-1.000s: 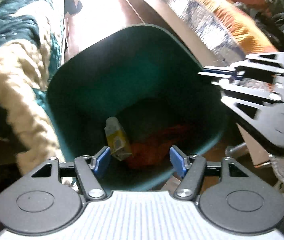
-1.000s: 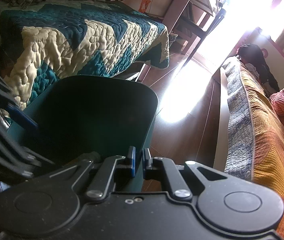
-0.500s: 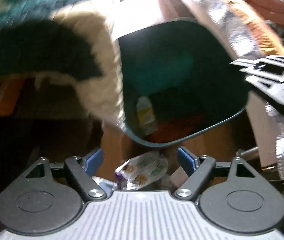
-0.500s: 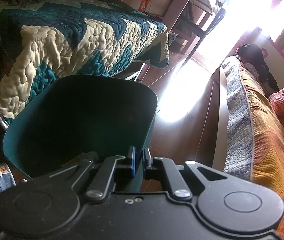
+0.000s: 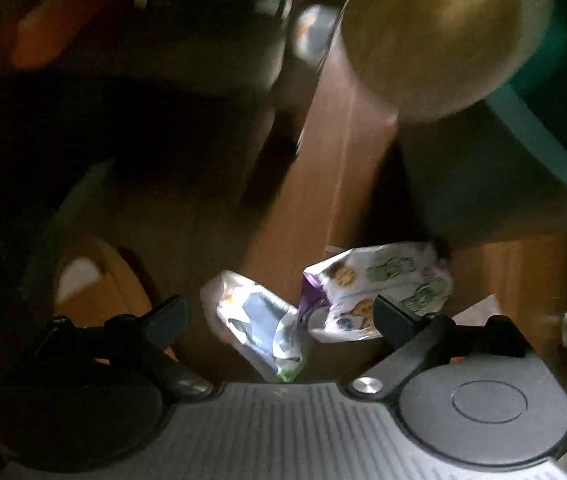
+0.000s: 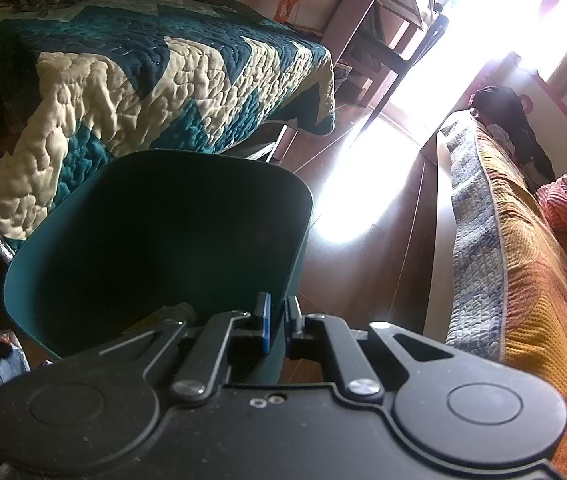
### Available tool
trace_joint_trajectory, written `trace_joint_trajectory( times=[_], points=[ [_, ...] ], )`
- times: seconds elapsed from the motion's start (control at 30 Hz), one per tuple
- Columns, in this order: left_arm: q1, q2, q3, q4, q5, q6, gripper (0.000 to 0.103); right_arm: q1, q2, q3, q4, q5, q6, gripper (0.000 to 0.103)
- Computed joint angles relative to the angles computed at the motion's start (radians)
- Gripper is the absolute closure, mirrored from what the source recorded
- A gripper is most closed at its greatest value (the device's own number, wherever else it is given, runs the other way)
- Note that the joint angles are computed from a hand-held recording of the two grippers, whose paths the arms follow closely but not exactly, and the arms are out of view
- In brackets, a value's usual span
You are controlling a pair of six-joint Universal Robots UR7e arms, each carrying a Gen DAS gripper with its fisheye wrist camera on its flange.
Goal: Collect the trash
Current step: 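Lower the left tool and grasp the white plastic bag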
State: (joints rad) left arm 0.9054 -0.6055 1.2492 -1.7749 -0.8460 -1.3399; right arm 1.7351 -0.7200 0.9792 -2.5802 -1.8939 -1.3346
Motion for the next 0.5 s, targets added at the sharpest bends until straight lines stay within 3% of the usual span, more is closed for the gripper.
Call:
trace_joint_trajectory(
  times=[0.27, 0.37, 0.5],
  points=[
    [0.065, 0.002, 0.083, -0.08, -0.082, -0.145, 0.003, 0.002, 0.005, 0.004, -0.021, -0.005, -0.009, 0.097],
    [0.087, -0.004, 0.122, -0.145, -0.107, -0.164, 0.003, 0.002, 0.004, 0.009, -0.029, -0.006, -0.01, 0.096],
    [0.101, 0.019, 0.109, -0.125, -0.116, -0.141, 0.004, 0.002, 0.003, 0.019, -0.042, -0.007, -0.015, 0.096]
  ],
)
